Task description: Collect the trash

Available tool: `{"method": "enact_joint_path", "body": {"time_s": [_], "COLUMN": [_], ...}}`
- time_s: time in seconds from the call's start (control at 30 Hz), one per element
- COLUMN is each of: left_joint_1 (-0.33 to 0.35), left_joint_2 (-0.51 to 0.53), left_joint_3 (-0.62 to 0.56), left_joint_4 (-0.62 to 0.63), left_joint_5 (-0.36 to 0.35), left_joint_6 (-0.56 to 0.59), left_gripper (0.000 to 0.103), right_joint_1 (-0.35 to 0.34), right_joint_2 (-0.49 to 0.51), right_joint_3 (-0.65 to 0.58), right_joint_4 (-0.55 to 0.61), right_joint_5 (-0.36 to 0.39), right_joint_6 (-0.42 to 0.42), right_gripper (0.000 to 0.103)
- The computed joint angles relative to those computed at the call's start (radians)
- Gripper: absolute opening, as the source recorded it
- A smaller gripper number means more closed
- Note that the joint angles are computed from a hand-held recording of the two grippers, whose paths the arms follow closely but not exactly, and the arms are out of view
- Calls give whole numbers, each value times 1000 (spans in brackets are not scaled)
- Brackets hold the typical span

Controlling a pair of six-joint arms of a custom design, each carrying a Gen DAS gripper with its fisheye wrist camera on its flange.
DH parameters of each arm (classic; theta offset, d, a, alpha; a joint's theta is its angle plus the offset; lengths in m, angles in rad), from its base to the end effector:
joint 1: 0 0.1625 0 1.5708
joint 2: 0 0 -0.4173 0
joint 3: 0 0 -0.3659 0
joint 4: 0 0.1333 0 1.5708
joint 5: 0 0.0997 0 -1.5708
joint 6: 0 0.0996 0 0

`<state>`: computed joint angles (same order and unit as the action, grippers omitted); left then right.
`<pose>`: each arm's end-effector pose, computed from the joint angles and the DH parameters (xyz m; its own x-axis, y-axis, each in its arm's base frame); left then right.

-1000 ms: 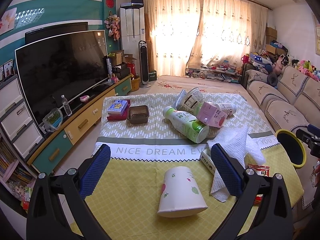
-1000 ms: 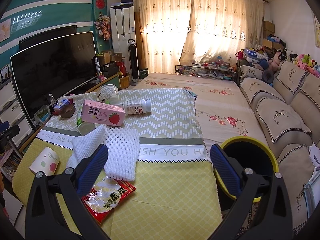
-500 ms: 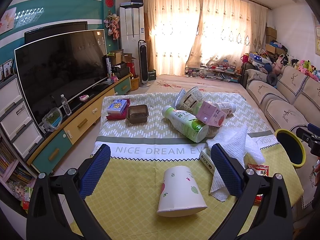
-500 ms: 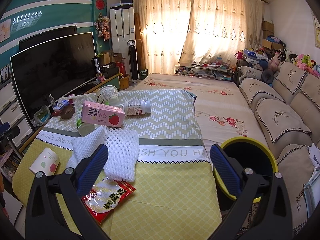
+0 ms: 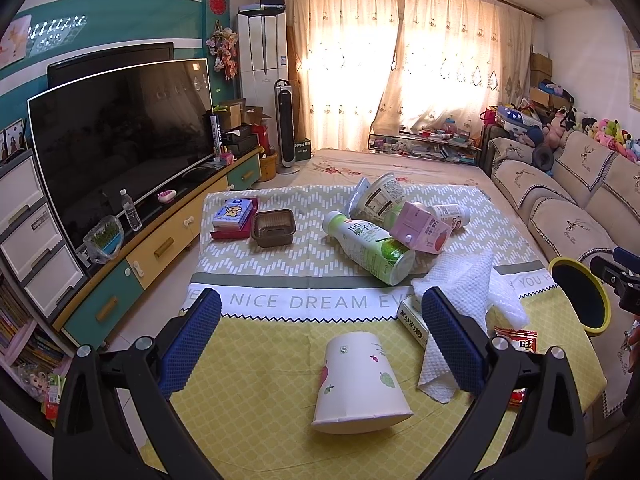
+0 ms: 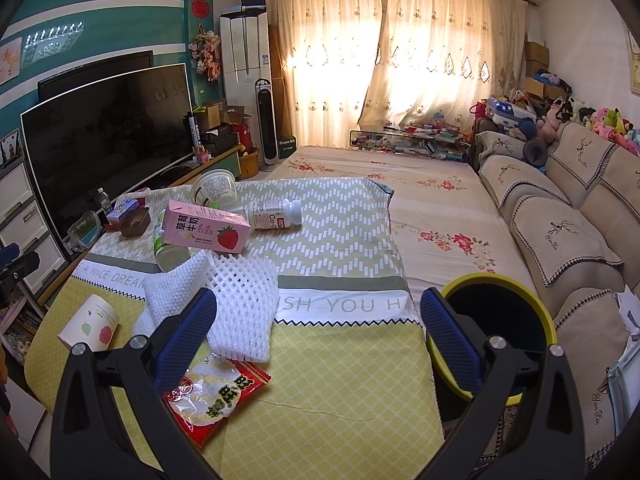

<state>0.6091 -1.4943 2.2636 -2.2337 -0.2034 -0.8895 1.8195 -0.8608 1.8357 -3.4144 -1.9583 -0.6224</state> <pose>-0.1892 -0.4135 0.2935 -0.6525 -0.3001 -0.6958 0.4901 0.5332 -0.6896 0.2434 -0.5698 0.1927 -0.6941 -0.3229 0.6434 -0.6937 0.5387 -0.4780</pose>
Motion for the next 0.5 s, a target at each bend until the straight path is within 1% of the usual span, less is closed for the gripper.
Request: {"method": "enact_joint_path", "body": {"time_s": [0.23,0.4,0.5], "left_joint_1": [-1,2,8], "left_joint_2": [0,9,15], "left_joint_3": [-2,-4,-2], "left_joint_4": [11,-5,-40], "left_joint_5": [-2,-7,-8], "left_joint_6": [-9,1,29], "left_gripper": [99,99,99], "right_joint_1": [0,-3,-6], "right_joint_2": [-6,-5,-4], "right_joint_3": [4,3,3], "right_joint_4": [7,11,12], "right_joint_5": [-1,-1,0], "right_joint_6": [1,1,0], "right_gripper": [97,97,97]}}
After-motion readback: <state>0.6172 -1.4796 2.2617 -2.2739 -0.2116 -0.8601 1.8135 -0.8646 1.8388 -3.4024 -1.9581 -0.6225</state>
